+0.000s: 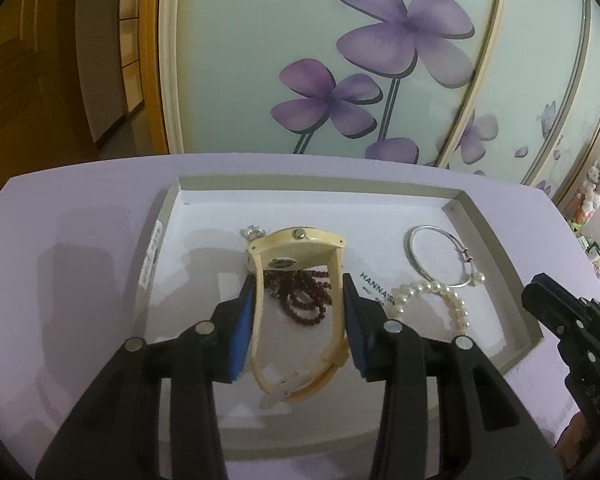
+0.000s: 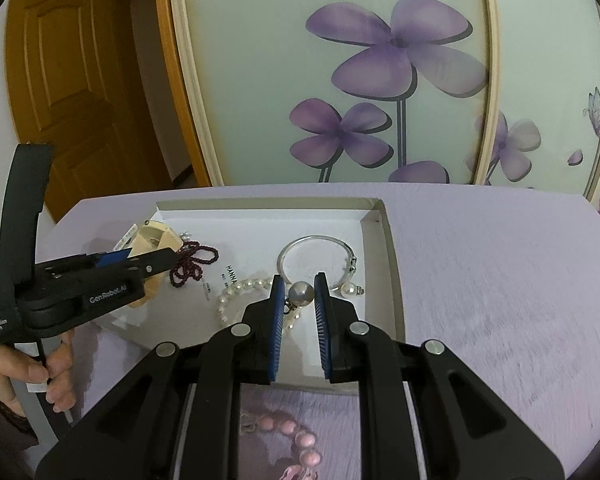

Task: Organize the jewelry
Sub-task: 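Lower the watch into the tray and open the left gripper while the right gripper drops the earring there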

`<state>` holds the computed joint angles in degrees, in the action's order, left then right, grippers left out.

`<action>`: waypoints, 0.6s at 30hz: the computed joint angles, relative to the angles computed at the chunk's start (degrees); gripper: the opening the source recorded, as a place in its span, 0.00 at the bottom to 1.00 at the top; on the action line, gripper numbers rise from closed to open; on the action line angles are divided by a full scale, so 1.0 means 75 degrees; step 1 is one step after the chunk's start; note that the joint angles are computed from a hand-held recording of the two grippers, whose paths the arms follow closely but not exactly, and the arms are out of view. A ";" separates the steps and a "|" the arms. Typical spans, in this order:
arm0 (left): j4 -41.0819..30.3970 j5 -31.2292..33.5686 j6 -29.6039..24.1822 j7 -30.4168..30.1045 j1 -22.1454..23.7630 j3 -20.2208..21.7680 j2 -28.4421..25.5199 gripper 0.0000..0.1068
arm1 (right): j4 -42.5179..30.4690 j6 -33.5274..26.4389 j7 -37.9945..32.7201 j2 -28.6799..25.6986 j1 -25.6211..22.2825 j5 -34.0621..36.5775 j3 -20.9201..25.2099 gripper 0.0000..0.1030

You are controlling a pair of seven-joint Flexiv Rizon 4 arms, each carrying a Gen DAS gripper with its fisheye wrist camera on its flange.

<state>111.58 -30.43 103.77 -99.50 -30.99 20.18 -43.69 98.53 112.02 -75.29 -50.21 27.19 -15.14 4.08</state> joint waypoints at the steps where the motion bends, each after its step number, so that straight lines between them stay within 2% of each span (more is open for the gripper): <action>1: -0.0024 -0.0040 -0.0021 -0.0024 -0.0050 0.0063 -0.0039 0.44 | -0.0030 -0.0027 0.0003 -0.0020 -0.0029 -0.0027 0.0027 0.15; 3: -0.0021 -0.0059 0.0056 -0.0061 -0.0100 0.0130 -0.0077 0.53 | -0.0067 -0.0093 0.0013 -0.0044 -0.0090 -0.0093 0.0093 0.15; 10: 0.0352 -0.0304 0.0478 0.0039 -0.0177 0.0164 0.0132 0.54 | -0.0342 -0.0408 0.0048 -0.0150 -0.0141 -0.0281 0.0196 0.15; 14: 0.0685 -0.0717 0.0810 0.0261 -0.0258 0.0162 0.0281 0.55 | -0.0600 -0.0737 0.0120 -0.0289 -0.0268 -0.0472 0.0389 0.15; 18: 0.0907 -0.1283 0.1043 0.0624 -0.0453 0.0216 0.0328 0.55 | -0.0656 -0.0716 0.0114 -0.0317 -0.0117 -0.0431 0.0239 0.15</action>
